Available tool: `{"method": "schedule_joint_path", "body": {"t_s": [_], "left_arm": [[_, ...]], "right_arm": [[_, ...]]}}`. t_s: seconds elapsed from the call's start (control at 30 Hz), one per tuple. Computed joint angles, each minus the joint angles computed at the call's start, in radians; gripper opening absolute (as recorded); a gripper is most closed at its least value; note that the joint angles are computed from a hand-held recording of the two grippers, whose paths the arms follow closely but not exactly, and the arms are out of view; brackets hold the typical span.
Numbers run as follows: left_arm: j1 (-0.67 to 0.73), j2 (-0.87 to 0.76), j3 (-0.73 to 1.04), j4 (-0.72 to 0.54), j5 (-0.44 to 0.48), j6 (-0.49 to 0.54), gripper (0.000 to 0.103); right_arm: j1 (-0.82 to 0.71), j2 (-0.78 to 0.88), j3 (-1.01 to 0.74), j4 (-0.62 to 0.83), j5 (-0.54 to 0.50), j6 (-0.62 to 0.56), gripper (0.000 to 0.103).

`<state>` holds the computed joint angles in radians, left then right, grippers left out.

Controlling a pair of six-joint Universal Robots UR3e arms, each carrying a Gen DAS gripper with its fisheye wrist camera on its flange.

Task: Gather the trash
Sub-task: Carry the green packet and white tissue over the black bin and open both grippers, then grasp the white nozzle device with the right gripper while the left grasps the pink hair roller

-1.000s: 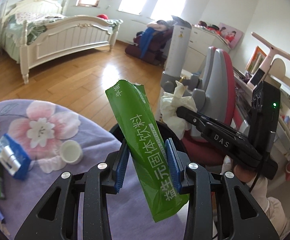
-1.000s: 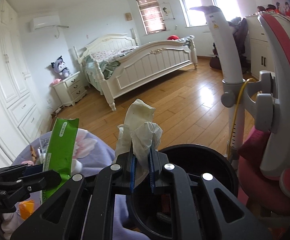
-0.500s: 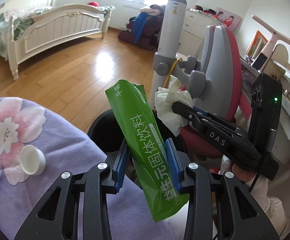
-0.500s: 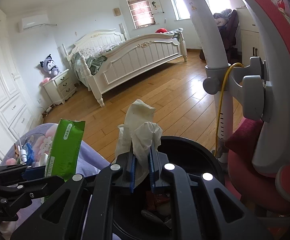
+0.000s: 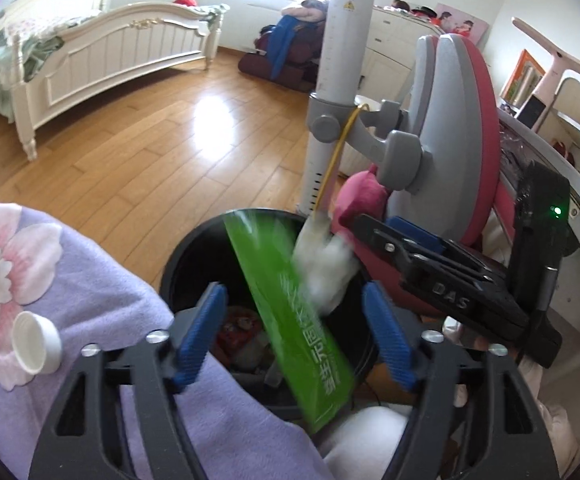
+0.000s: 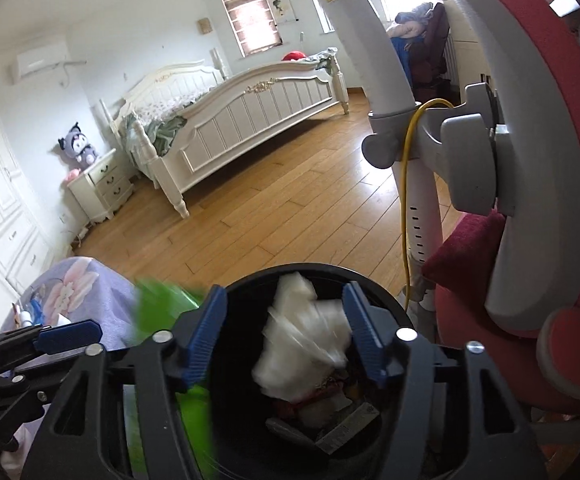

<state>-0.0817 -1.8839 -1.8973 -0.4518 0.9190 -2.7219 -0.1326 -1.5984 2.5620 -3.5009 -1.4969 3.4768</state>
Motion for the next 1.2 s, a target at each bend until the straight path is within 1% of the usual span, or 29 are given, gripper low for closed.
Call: {"method": "schedule_joint_path", "body": {"t_s": [0.13,0.27,0.3,0.37,0.53,0.63,0.7,0.77,0.83,0.87,0.93,1.0,1.07,1.13,1.2], "left_arm": [[0.043,0.063,-0.042,-0.033,-0.019,0.023,0.074],[0.129,0.183,-0.128,-0.083,-0.067,0.076,0.074],[0.154,0.212,-0.148,-0.098,-0.077,0.090,0.077],[0.212,0.271,-0.189,-0.132,-0.104,0.120,0.079],[0.413,0.449,-0.277,-0.297,-0.156,0.246,0.080],[0.572,0.563,-0.324,-0.402,-0.193,0.334,0.087],[0.699,0.635,-0.349,-0.473,-0.220,0.403,0.093],[0.814,0.671,-0.356,-0.523,-0.228,0.447,0.094],[0.901,0.650,-0.338,-0.526,-0.207,0.456,0.095],[0.944,0.611,-0.318,-0.514,-0.194,0.464,0.096],[0.986,0.541,-0.291,-0.463,-0.166,0.450,0.096],[1.004,0.448,-0.250,-0.383,-0.112,0.406,0.096],[1.004,0.365,-0.197,-0.347,-0.069,0.387,0.096],[1.004,0.297,-0.155,-0.328,-0.045,0.380,0.096],[0.998,0.245,-0.119,-0.340,-0.035,0.384,0.096]], "right_arm": [[0.010,-0.013,0.007,0.004,0.004,0.009,0.063],[0.074,-0.014,-0.029,0.030,-0.030,0.032,0.063],[0.099,-0.011,-0.046,0.040,-0.046,0.037,0.063],[0.146,0.000,-0.083,0.059,-0.074,0.045,0.063],[0.284,0.044,-0.205,0.131,-0.152,0.047,0.063],[0.374,0.095,-0.300,0.172,-0.195,0.046,0.063],[0.421,0.131,-0.366,0.205,-0.212,0.033,0.063],[0.478,0.183,-0.456,0.246,-0.237,0.012,0.063],[0.526,0.234,-0.541,0.282,-0.252,-0.003,0.063],[0.549,0.265,-0.594,0.305,-0.254,-0.014,0.063],[0.584,0.318,-0.680,0.339,-0.247,-0.030,0.063],[0.614,0.381,-0.783,0.382,-0.228,-0.043,0.063],[0.646,0.444,-0.893,0.439,-0.217,-0.046,0.063],[0.670,0.510,-1.007,0.502,-0.209,-0.059,0.063],[0.691,0.572,-1.112,0.560,-0.206,-0.076,0.063]]}}
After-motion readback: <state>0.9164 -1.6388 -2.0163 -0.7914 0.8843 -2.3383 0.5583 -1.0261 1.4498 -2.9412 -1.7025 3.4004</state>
